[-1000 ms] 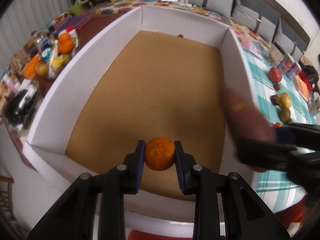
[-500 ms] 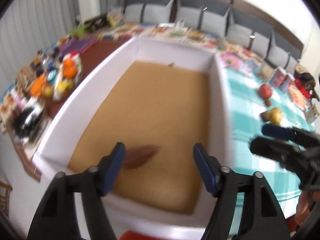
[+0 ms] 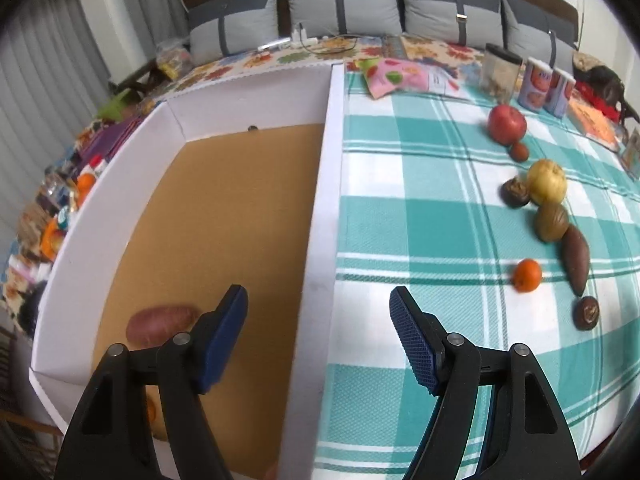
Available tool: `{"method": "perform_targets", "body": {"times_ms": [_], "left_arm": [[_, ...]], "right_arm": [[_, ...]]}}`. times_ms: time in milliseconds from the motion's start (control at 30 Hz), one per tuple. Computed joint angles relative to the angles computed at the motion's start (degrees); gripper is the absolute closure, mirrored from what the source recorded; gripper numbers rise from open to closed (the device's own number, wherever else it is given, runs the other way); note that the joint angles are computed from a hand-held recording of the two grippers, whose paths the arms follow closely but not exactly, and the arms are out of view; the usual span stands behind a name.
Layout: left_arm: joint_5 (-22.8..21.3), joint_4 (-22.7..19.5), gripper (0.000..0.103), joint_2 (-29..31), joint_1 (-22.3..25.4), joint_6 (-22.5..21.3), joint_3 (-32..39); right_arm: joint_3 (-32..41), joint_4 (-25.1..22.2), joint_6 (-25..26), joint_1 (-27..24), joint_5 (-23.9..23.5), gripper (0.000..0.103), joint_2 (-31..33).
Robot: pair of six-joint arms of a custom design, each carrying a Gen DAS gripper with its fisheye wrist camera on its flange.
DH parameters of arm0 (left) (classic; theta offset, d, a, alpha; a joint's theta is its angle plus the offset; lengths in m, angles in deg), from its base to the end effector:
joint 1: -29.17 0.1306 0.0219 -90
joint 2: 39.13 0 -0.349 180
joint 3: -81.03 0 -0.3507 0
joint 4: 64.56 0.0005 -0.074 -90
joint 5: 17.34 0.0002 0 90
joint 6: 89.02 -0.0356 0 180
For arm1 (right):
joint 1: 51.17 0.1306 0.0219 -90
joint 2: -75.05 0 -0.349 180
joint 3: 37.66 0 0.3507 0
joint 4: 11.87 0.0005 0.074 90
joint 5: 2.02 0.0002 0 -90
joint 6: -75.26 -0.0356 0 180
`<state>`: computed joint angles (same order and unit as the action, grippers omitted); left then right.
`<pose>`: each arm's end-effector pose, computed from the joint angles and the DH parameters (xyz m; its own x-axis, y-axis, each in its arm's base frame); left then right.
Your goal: Organize fruits
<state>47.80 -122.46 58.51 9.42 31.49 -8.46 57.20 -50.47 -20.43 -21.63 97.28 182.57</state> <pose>0.4388 -0.1422 0.3365 -0.8059 -0.2001 -0.5572 -0.3129 0.9429 0.1140 0.4705 0.2595 0.3013 -0.7148 -0.2926 -0.6352 -0.3293 0.9421 -0.0634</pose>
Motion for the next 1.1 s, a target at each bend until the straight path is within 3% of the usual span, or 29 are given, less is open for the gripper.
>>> {"method": "perform_targets", "body": {"times_ms": [200,333,433,533,600,633,700,800,867,967,1033,1100], "left_arm": [[-0.6,-2.9,0.027,0.5,-1.2,4.3,-0.1],[-1.7,-4.4,0.027,1.5,-1.7,5.7,0.4],[-2.8,-3.1,0.027,0.4,-1.8,6.6,-0.2],[-12.5,-3.1,0.025,-1.4,-4.3,9.3,-0.3],[-21.3,-2.4,0.014,-2.7,-7.3,10.7,-0.7],[-24.8,-1.1,0.013,-3.6,-8.9,11.0,-1.2],[-27.0,3.8,0.012,-5.3,-11.7,10.4,-2.9],[-23.3,10.6,0.011,-5.5,-15.1,10.8,-4.7],[-18.7,12.5,0.011,-3.7,-16.0,12.1,-4.5],[-10.7,13.4,0.011,1.9,-16.5,13.4,-2.2],[-8.6,14.7,0.011,5.2,-16.7,12.0,-1.2],[-7.7,13.2,0.011,9.1,-16.7,10.6,1.2]], "right_arm": [[-5.0,4.9,-3.6,-6.6,-3.0,0.018,0.0],[-3.6,5.1,-4.0,-7.1,-3.5,0.018,2.2],[-3.8,6.3,-3.2,-7.0,-2.7,0.018,2.6],[-4.5,7.1,-3.3,-6.7,-2.4,0.018,2.8],[-4.8,7.3,-2.8,-6.5,-2.2,0.018,2.7],[-5.2,8.0,-2.4,-6.4,-2.2,0.018,2.4],[-5.7,8.9,-1.5,-6.0,-2.0,0.012,1.9],[-5.8,9.3,-0.7,-5.5,-2.4,0.010,1.9],[-5.4,8.7,-0.5,-5.5,-2.6,0.010,2.3],[-4.8,7.8,-1.2,-5.7,-3.0,0.010,2.8],[-4.7,7.5,-2.0,-6.0,-3.4,0.010,2.9],[-4.5,7.1,-2.5,-6.3,-3.6,0.009,3.1]]}}
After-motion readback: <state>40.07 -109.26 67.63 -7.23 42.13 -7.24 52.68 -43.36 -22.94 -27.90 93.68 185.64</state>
